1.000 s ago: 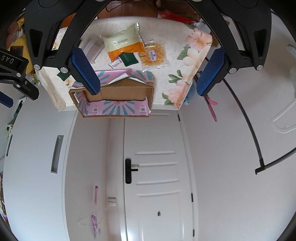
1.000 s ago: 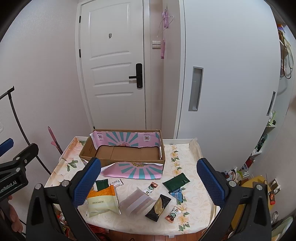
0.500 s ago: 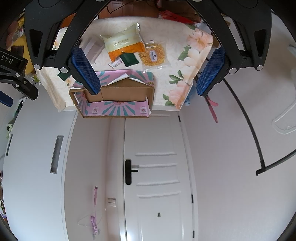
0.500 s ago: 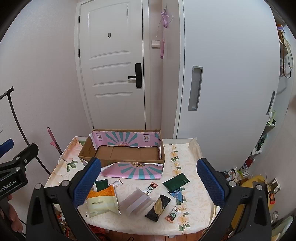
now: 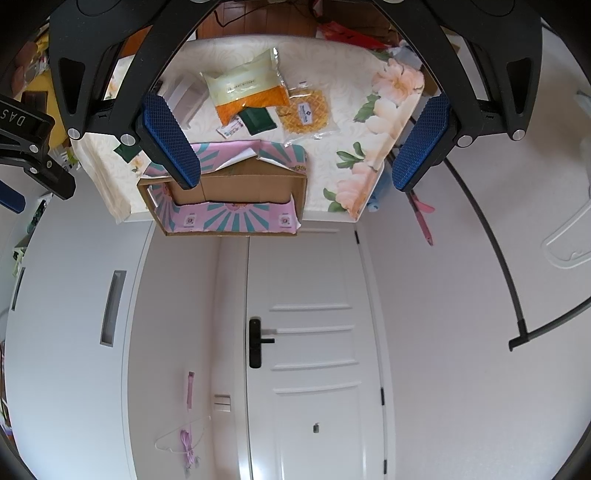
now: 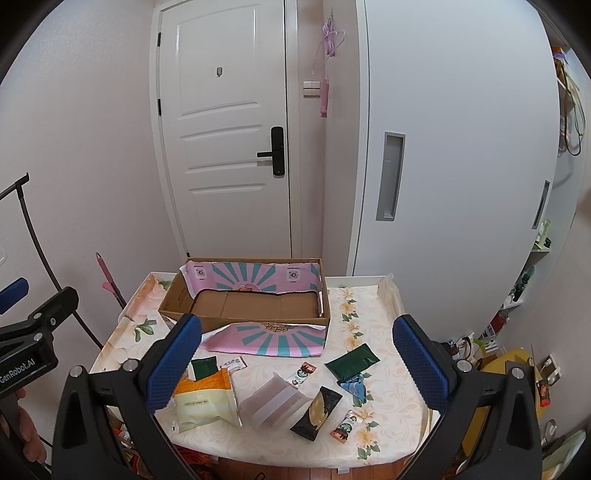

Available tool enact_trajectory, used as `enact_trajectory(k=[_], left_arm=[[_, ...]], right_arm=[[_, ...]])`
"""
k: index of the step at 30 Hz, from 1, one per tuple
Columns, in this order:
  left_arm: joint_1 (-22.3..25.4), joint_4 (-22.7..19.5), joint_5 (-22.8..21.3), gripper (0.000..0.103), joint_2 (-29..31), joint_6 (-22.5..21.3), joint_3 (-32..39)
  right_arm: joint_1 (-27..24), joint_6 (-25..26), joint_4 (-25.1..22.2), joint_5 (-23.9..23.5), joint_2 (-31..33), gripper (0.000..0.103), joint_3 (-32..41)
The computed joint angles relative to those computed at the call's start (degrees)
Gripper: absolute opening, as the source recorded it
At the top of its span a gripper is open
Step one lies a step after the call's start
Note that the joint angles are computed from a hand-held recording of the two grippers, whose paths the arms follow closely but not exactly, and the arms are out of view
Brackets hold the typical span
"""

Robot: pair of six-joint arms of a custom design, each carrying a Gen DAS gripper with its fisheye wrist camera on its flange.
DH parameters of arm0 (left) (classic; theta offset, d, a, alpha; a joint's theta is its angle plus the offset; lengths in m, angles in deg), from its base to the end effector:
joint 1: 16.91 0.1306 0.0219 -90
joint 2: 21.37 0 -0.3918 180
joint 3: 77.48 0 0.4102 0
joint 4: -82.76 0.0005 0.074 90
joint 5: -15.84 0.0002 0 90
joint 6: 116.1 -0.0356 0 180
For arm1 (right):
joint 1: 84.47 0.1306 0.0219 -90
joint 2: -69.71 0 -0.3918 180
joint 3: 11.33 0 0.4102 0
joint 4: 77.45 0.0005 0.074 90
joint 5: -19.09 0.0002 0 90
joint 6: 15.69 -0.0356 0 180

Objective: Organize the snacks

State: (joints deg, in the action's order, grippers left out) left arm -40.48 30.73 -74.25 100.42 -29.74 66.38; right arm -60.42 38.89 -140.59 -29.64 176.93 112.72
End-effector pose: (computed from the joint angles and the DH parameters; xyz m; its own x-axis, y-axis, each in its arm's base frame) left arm 0.6444 -0.2816 0.5628 -0.4315 0.2575 -0.8646 0.4269 0.9026 0.0558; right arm 0.5577 0.2226 0.5506 -0.4745 0.2653 -0.8393 0.4722 0.8814 0.0117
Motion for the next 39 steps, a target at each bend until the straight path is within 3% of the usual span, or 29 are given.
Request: enact_trajectory(k=[31, 39], left_arm=[[0.45, -0.44, 0.60, 0.103, 0.05, 0.32, -0.18], [0.79, -3.89, 4.75, 0.103, 2.15, -1.22, 3.16]], right_arm=[[0.08, -0.27, -0.18, 0.09, -0.09, 0.103, 0.01], [0.16, -3.89, -3.88, 1.24, 0.54, 0.103, 1.01]])
